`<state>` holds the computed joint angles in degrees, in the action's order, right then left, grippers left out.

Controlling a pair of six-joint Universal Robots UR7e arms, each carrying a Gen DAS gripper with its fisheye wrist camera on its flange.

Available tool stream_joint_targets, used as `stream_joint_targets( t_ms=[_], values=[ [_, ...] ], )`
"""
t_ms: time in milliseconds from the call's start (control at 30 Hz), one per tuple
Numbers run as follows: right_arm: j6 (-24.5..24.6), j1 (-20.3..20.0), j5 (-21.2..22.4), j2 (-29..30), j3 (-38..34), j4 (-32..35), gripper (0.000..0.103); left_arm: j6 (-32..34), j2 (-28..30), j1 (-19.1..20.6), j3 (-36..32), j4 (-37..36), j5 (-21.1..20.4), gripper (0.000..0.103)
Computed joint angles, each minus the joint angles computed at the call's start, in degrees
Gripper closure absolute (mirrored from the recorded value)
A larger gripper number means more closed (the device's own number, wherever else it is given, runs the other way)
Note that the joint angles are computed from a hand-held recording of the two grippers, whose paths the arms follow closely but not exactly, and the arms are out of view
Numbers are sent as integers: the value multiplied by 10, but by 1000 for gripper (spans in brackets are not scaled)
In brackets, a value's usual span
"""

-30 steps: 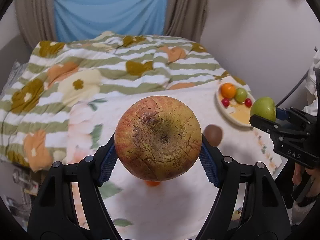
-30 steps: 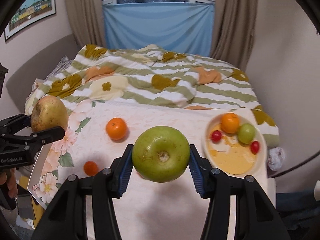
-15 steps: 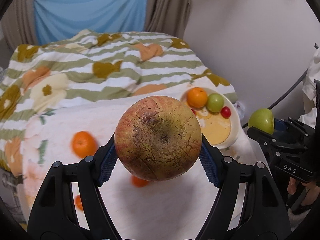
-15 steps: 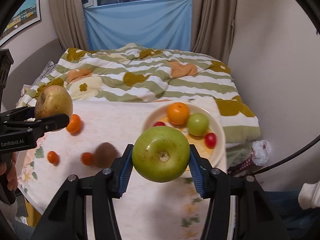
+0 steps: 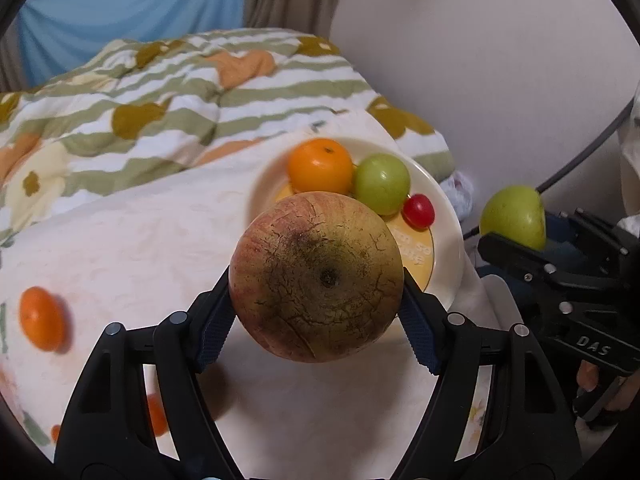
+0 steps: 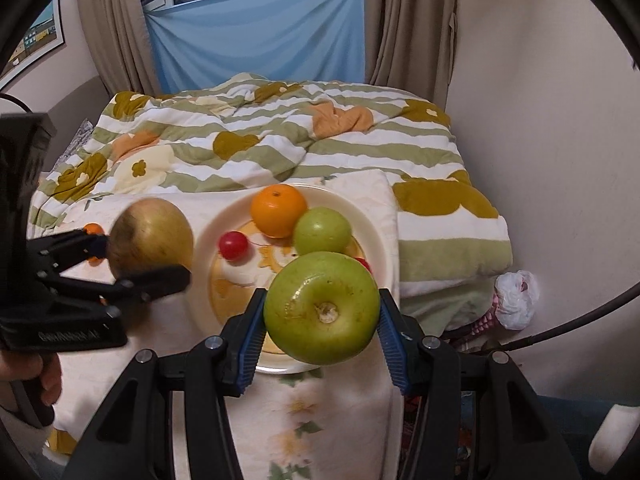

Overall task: Organize fruits
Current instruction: 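Carry the red apple and green apple over the duck plate, then release the red apple with the left tool while the right tool releases the green apple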

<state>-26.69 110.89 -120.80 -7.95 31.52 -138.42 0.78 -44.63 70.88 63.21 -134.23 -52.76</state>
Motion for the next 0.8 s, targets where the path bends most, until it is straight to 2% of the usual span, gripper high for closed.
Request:
stream_joint_targets(
  t_ms=[233,500,600,633,667,800],
  values=[
    [-3,-13,2,1,-10,-5,54,3,49,4,-51,36,1,21],
    [6,-23,-1,1,-18,-2,54,16,80,5,-80,54,26,21],
    [5,-24,-3,0,-18,-4,54,33,76,3,-75,33,18,15],
    [6,-25,-3,-2,-18,-4,54,36,75,0,-76,32,22,3],
    [7,-25,-2,-3,-17,-5,54,38,73,-3,-75,29,31,0],
    [9,-24,-1,-7,-17,-4,54,35,57,-10,-65,28,32,0]
  ],
)
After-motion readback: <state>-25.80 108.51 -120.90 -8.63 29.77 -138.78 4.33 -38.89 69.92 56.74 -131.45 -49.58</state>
